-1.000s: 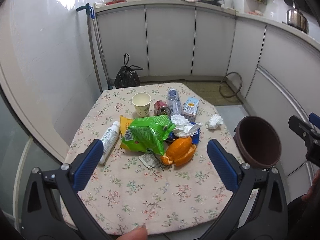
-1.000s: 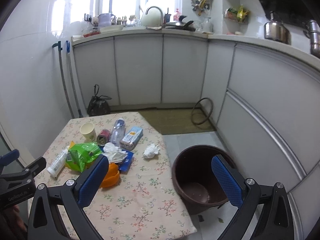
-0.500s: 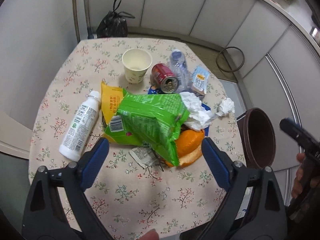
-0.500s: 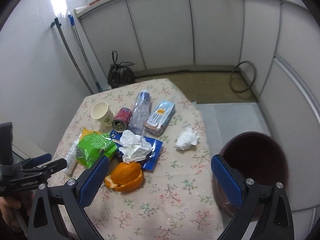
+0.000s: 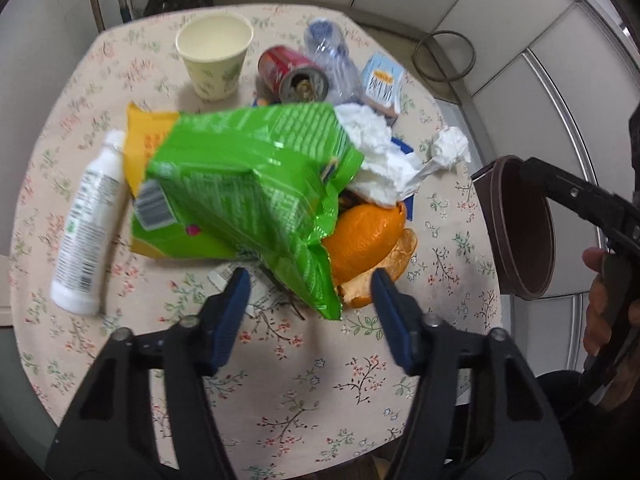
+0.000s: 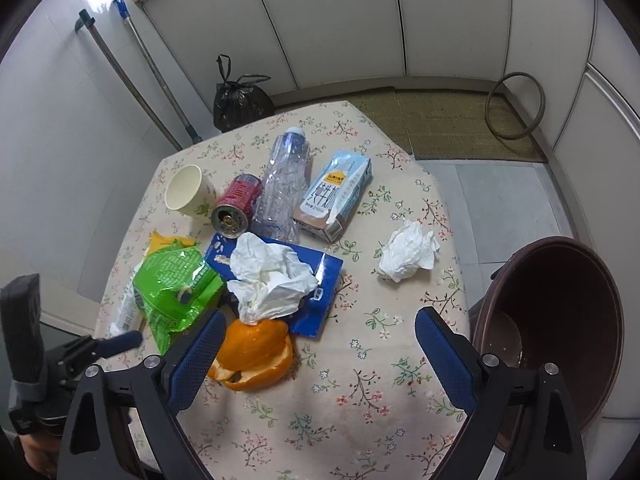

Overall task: Collect trash
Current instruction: 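Grasp the green chip bag with the left gripper while the right gripper grasps the tissue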

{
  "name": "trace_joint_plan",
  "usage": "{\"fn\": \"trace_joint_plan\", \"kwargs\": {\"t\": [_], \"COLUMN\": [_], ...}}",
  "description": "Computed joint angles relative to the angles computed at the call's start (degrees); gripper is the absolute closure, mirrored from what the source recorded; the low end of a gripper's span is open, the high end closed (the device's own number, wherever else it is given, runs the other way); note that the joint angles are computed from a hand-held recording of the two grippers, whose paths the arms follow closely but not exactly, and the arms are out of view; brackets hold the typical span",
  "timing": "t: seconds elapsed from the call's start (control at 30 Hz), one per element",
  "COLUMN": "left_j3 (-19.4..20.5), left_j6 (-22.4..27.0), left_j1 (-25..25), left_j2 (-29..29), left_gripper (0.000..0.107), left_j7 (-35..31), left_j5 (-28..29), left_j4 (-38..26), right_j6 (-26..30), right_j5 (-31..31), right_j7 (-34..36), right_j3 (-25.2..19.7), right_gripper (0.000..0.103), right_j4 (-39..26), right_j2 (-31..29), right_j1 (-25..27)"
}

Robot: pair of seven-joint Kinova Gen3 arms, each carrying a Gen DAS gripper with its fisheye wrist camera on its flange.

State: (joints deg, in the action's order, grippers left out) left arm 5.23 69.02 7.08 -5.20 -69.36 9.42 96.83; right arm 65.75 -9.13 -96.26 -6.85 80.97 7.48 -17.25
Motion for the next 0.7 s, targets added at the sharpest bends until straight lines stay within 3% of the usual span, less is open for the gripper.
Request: {"fn": "trace_joint_plan", "kwargs": {"t": [0.07,0.13,0.27,0.43,0.7], "left_j3": [-0.5,-0.4,0.0,1.0,0.5], "left_j6": [-0.7,-1.6,-4.3,-6.1,-7.7], "left_j1": [-0.4,-0.5,-0.3,0.1,-1.0], "left_j2": [0.5,0.7,-0.3,-4.1,-10.1], "left_gripper": [0.065,0.088,0.099,0.103,0.104], "left_j7": [0.3,0.5,1.7,3.4,3.5], "left_j5": [1.1,0.9,-0.1,-3.7,-4.8], "left_j4": [0.5,0.8,1.9,2.0,3.3], "right_j6": [-0.2,-0.3,-0.3,0.5,0.4], "right_j5": [0.0,0.1,-0.4,-1.7,-4.6], "right_j7": [0.3,0.4,0.7,1.1,1.4], "right_j3": [0.0,0.0,0.1,0.1,-0.6], "right_gripper": [0.006,0.007,0.007,0.007,0.008], "right_j4": [0.1,0.4,0.9,0.4,-1.2], "right_j2": [0.6,0.6,0.7,1.9,5.2], "right_j1": [0.0,0.0,0.4,0.7,0.4]}}
